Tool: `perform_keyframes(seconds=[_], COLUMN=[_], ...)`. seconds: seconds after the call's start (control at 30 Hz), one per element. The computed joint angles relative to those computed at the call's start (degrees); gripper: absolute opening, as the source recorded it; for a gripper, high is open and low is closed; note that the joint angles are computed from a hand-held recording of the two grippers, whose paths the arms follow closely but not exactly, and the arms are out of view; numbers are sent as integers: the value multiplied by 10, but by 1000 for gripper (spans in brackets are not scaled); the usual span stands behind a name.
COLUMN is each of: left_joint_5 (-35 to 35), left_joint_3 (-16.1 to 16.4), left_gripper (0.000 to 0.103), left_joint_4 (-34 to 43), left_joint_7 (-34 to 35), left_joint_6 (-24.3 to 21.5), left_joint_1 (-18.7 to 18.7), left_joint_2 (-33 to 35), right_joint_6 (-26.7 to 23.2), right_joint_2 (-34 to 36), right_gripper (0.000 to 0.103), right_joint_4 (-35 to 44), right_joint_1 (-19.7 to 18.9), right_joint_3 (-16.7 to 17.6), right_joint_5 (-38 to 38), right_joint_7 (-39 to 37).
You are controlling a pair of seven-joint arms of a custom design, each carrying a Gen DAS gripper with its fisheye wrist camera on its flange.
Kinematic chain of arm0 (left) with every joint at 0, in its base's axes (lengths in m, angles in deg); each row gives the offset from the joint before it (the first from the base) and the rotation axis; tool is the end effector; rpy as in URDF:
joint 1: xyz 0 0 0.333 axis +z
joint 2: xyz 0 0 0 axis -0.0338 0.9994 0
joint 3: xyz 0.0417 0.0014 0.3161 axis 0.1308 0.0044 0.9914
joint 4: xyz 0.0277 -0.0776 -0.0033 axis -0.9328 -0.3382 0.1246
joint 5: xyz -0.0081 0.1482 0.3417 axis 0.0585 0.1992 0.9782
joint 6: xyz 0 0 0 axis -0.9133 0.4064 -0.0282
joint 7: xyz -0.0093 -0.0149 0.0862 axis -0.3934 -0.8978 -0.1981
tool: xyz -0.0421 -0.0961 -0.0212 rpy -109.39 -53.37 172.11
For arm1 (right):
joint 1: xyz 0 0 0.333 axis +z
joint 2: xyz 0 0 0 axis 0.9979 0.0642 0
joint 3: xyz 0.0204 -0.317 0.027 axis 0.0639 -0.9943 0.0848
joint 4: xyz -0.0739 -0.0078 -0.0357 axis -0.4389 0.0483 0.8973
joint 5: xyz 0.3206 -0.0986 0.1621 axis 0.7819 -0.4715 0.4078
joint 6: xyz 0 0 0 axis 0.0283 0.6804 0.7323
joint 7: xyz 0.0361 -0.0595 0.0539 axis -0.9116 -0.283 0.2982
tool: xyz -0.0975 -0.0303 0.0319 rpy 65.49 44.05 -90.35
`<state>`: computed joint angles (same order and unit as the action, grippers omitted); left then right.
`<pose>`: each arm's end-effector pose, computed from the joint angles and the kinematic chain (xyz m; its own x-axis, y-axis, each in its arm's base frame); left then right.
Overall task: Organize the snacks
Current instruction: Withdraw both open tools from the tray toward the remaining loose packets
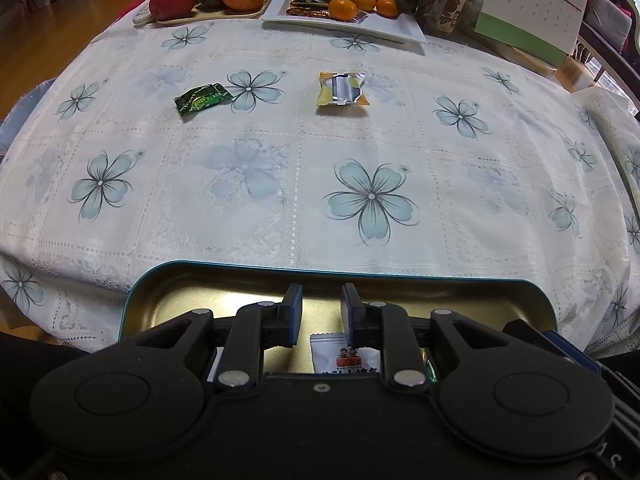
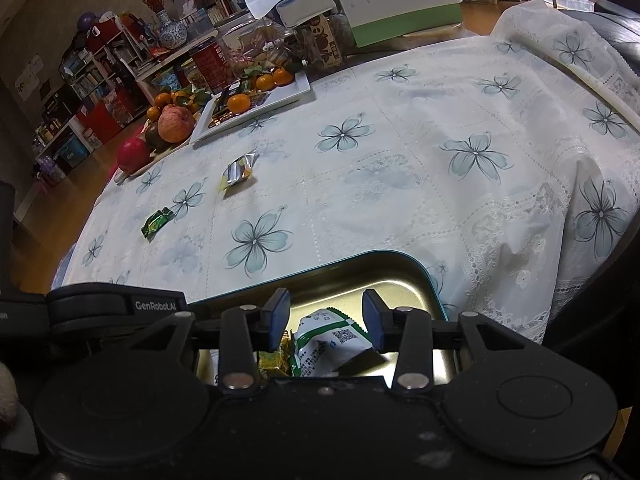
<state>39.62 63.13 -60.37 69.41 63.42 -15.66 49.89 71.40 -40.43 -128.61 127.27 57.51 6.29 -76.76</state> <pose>0.7672 -0.2571 0.3589 -0.4806 -0.8685 0.1214 -0.8101 0.3867 -0.4407 0.6204 0.4419 0.3415 -0.6002 -0.7459 -0.2887 -0.5029 0.6326 -0.5889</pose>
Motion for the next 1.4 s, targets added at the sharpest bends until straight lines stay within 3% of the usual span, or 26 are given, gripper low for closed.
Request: perform_keyframes(seconds=[0.97,1.4], left_joint_5=[17,28], left_joint_3=[11,14], left_gripper=[29,29], left_joint_4=[31,175], left_joint_7=[-25,-67], left_joint_6=[-26,-107], left_joint_1=[-8,-11], left_joint_2=[16,92], right_joint_6=[16,-2], right_joint_2=[13,74], right_gripper=[43,43], right_joint_4=[18,125], right_joint_1=[-6,-15], right_joint_3=[2,-2], right_joint_5=[10,47], right_joint_7=[-25,-140])
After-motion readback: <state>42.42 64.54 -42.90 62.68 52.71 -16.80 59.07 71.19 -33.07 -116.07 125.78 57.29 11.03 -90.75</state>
